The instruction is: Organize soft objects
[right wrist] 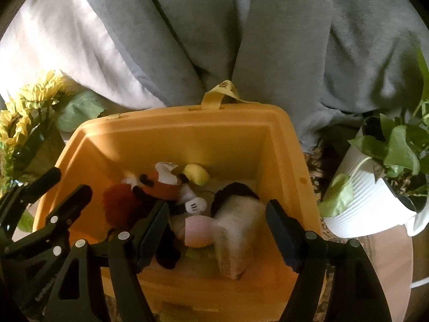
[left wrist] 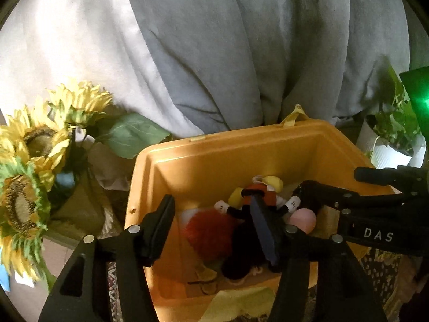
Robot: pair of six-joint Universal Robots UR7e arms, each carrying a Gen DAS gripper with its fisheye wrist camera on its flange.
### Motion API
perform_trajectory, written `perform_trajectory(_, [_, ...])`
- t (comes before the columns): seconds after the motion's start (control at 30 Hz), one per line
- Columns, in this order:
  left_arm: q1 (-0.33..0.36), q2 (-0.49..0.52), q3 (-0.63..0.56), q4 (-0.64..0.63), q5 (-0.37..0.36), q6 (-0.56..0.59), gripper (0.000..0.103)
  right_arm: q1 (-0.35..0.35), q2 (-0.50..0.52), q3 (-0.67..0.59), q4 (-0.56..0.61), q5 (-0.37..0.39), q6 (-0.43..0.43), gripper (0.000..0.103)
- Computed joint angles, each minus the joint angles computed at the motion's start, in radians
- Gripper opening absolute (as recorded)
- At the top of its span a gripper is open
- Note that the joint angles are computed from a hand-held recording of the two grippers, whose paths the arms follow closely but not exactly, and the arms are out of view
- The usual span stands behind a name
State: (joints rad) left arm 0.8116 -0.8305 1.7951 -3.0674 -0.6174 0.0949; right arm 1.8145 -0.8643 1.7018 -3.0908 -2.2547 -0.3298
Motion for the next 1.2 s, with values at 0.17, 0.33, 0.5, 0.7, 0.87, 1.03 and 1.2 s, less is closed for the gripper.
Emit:
perform_trajectory(0.17, [-0.037,-0.039,0.052,-0.021,0.041,-0.041,0.068,0.022,-0.019,0.043,-0.062,-0.014,-0.022,0.075])
perform_trajectory(0.33, [-0.103,-0.093,0.138,-0.074,0.121,-0.083,0.080,0.068,-0.056,0.118,-0.174,-0.027,-0.041,0.075])
perform_trajectory(0.5, [-0.187,-0.129,0.221,-0.164,0.237,-0.068,0.092,0.115,-0.103,0.190,-0.257,-0.038,-0.051,0.079])
perform_trajectory(0.7, [-0.291,-0.175,0.322,-0.279,0.358,-0.042,0.103,0.184,-0.142,0.282,-0.407,-0.083,-0.076,0.087])
perform_trajectory(0.87, [-0.358,-0.272,0.427,-0.173,0.382,-0.186,0.103,0.246,-0.153,0.352,-0.535,-0.154,-0.073,0.090])
perform_trajectory(1.03, [-0.416,-0.364,0.513,-0.054,0.398,-0.322,0.103,0.304,-0.171,0.423,-0.603,-0.206,-0.033,0.090])
perform_trajectory(1.2, [-0.471,-0.458,0.582,0.086,0.398,-0.443,0.103,0.367,-0.157,0.468,-0.702,-0.283,-0.050,0.090])
